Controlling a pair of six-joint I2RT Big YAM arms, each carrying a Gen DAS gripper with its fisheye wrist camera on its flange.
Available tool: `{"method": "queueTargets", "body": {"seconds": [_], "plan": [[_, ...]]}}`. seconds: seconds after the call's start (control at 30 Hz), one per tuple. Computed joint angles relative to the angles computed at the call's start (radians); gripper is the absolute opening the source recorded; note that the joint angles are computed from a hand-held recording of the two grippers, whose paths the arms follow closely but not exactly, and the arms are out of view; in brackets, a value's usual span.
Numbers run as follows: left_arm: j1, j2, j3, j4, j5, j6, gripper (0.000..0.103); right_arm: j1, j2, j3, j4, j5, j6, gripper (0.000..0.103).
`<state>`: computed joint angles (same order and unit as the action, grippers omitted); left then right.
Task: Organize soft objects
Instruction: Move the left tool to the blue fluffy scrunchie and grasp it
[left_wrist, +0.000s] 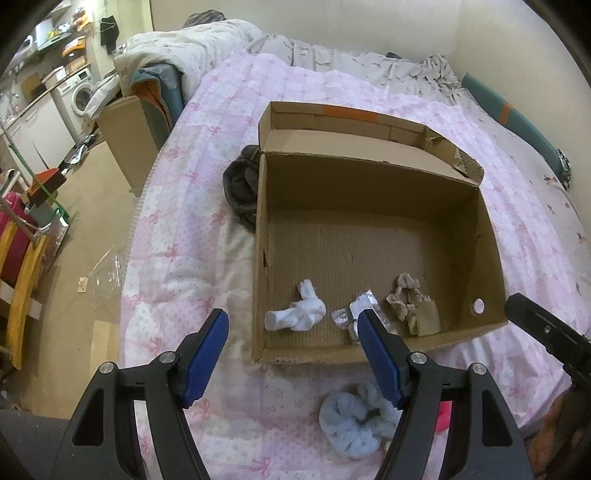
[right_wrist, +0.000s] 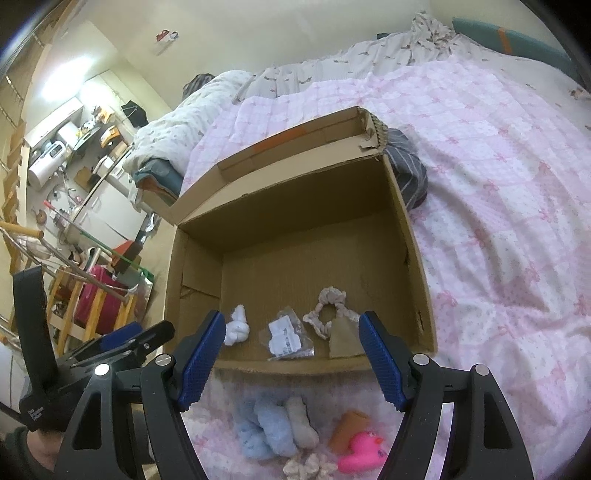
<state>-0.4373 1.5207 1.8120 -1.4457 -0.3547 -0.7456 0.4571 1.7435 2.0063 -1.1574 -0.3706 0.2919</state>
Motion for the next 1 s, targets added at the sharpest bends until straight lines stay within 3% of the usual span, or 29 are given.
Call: {"method": "queueTargets", "body": {"seconds": [0.43, 0.7, 0.77, 0.83, 1.0], "plan": [[-0.027, -0.107, -0.087, -0.034, 0.028, -0.021, 0.070, 0.010, -0.090, -0.087, -0.039, 0.009, 0.004, 0.079], [-0.033, -0.196, -0.195, 0.018, 0.003, -0.045, 0.070, 0.028, -0.137, -0.106, -0.078, 0.032, -0.007, 0.079], [-0.016, -0.208, -0.243, 0.026, 0.048, -0.038, 0.070, 0.031, -0.150, -0.139, -0.070, 0.043, -0.007, 0.079], [0.011, -0.203, -0.266, 0.001, 0.108, -0.082, 0.070, 0.032, -0.162, -0.180, -0.060, 0.052, 0.002, 0.079], [0.027, -0.206, -0.300, 0.040, 0.202, -0.114, 0.070, 0.031, -0.169, -0.208, -0.069, 0.094, 0.018, 0.079]]}}
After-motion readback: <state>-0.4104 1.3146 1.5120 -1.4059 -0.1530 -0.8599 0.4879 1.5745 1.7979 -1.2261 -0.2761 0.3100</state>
